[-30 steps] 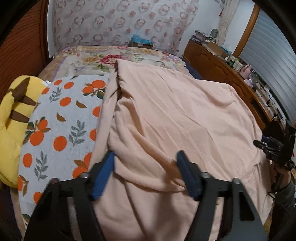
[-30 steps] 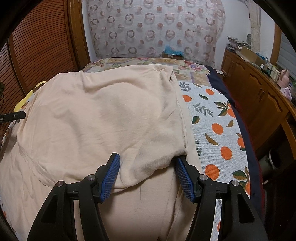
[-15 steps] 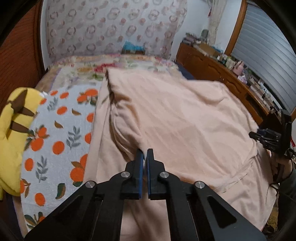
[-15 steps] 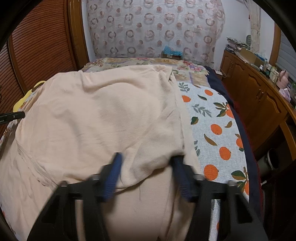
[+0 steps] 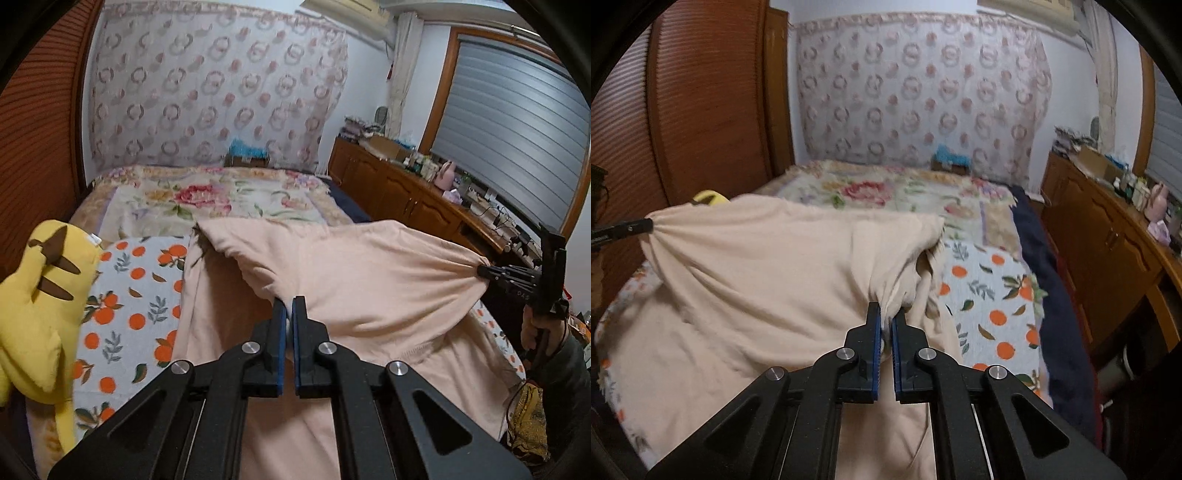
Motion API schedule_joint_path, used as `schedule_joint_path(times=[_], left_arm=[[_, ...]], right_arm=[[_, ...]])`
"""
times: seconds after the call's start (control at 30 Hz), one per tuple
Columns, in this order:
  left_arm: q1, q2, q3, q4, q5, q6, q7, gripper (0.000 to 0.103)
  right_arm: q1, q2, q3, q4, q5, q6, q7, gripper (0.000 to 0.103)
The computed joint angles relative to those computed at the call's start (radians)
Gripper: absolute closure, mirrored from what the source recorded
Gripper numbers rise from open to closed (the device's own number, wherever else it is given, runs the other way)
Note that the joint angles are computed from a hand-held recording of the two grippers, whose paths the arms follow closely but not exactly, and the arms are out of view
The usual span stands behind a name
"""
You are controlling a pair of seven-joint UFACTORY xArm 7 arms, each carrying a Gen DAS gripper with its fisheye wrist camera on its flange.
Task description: Fold small clothes
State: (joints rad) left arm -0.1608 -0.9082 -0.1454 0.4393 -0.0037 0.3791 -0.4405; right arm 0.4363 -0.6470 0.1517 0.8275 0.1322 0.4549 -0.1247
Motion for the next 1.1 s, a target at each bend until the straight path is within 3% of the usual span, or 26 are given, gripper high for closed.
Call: schedule_joint_path(times=[0.2, 0.4, 0.6, 0.83, 0.9, 0.97, 1.1], left_arm=[[0.001, -0.191, -0.028, -0.027, 0.006, 0.128, -0.037, 0.099], [-0.038, -0.381, -0.065, -0.041, 0.003, 0.32, -0.07, 0.099], [-0.075, -0.477, -0.122, -0.116, -0.006, 0.47, -0.117, 0.099], [-0.129, -0.491, -0.144, -0.232, -0.01, 0.455, -0.203, 0.098], [-0.136, -0.496, -0.156, -0.232, 0.008, 0.462, -0.218, 0.091], [-0.14, -0.511, -0.169, -0.23, 0.023, 0.472, -0.239, 0.068], [-0.14, -0.535, -0.168, -0.232, 0.048, 0.486, -0.263, 0.044]], right_arm=[[0.055, -0.18, -0.035, -0.066, 0.04, 0.071, -0.038, 0.098], [0.103, -0.389, -0.089, -0.147, 0.095, 0.19, -0.08, 0.098], [0.08, -0.447, -0.099, -0.221, 0.123, 0.241, -0.116, 0.098], [0.008, -0.36, -0.021, -0.314, 0.063, 0.202, -0.102, 0.098], [0.007, -0.346, -0.024, -0.32, 0.055, 0.184, -0.096, 0.098], [-0.006, -0.341, -0.01, -0.324, 0.038, 0.163, -0.079, 0.086], [0.009, -0.353, -0.011, -0.331, 0.036, 0.133, -0.042, 0.081]])
